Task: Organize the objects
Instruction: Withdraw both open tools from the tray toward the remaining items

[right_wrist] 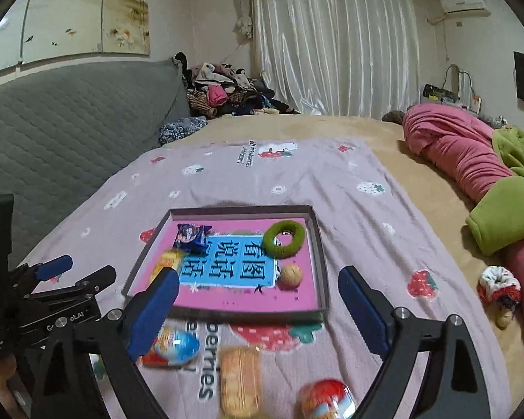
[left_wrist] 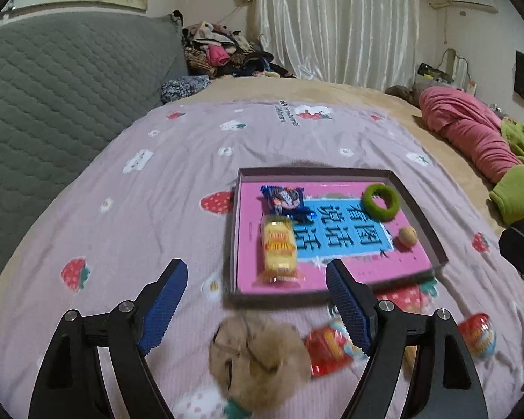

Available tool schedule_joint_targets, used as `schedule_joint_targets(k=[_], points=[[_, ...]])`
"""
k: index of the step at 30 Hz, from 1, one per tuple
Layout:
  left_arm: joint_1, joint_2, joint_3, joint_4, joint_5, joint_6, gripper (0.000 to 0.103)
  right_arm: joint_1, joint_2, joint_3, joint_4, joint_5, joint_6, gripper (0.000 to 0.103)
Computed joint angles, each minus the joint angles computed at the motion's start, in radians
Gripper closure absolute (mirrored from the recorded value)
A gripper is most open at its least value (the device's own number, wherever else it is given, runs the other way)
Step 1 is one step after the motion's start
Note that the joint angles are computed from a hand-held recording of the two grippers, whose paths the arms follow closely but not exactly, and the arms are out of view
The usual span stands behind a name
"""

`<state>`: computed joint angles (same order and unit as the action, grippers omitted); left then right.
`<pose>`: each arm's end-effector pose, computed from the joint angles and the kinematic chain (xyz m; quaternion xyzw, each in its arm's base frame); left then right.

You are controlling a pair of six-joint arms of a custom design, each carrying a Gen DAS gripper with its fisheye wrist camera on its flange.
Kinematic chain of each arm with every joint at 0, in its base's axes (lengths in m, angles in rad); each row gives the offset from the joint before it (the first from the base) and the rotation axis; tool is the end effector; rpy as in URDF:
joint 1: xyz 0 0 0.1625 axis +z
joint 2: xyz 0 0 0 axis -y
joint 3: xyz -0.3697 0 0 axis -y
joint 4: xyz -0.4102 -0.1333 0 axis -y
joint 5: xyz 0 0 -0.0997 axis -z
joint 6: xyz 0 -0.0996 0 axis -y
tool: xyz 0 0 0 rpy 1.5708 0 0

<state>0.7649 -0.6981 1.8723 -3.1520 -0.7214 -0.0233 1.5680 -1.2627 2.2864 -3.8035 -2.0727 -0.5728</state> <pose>-0.2594 -0.5374 0.0008 0.2634 0.8567 -0.3311 0.2952 0.0841 -0.4427 0.2268 0.0886 -0.8045 0.4699 0.3522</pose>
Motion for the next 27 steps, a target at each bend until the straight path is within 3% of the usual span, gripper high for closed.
schedule_joint_targets(k=[7,9,12,22,24,27], points=[[-0.075,-0.135,0.129,0.051,0.026,-0.079,0.018,0.083,-0.033,0.07,-0.05,-0.122,-0.062,0.01],[-0.098,-0.181,0.175,0.044,0.027,-0.103,0.008,0.098,-0.073,0.109,-0.033,-0.114,-0.054,0.01],[-0.125,-0.26,0.245,0.053,0.001,-0.152,0.008,0.124,-0.114,0.151,-0.031,-0.129,-0.034,0.01],[-0.245,-0.478,0.43,0.208,0.066,-0.299,0.007,0.231,-0.193,0.226,-0.034,-0.22,0.03,0.01],[-0.269,-0.53,0.467,0.25,0.068,-0.33,0.001,0.249,-0.2,0.231,-0.023,-0.236,0.05,0.01],[-0.302,-0.592,0.508,0.31,0.082,-0.377,0.001,0.285,-0.216,0.248,-0.004,-0.268,0.076,0.01]])
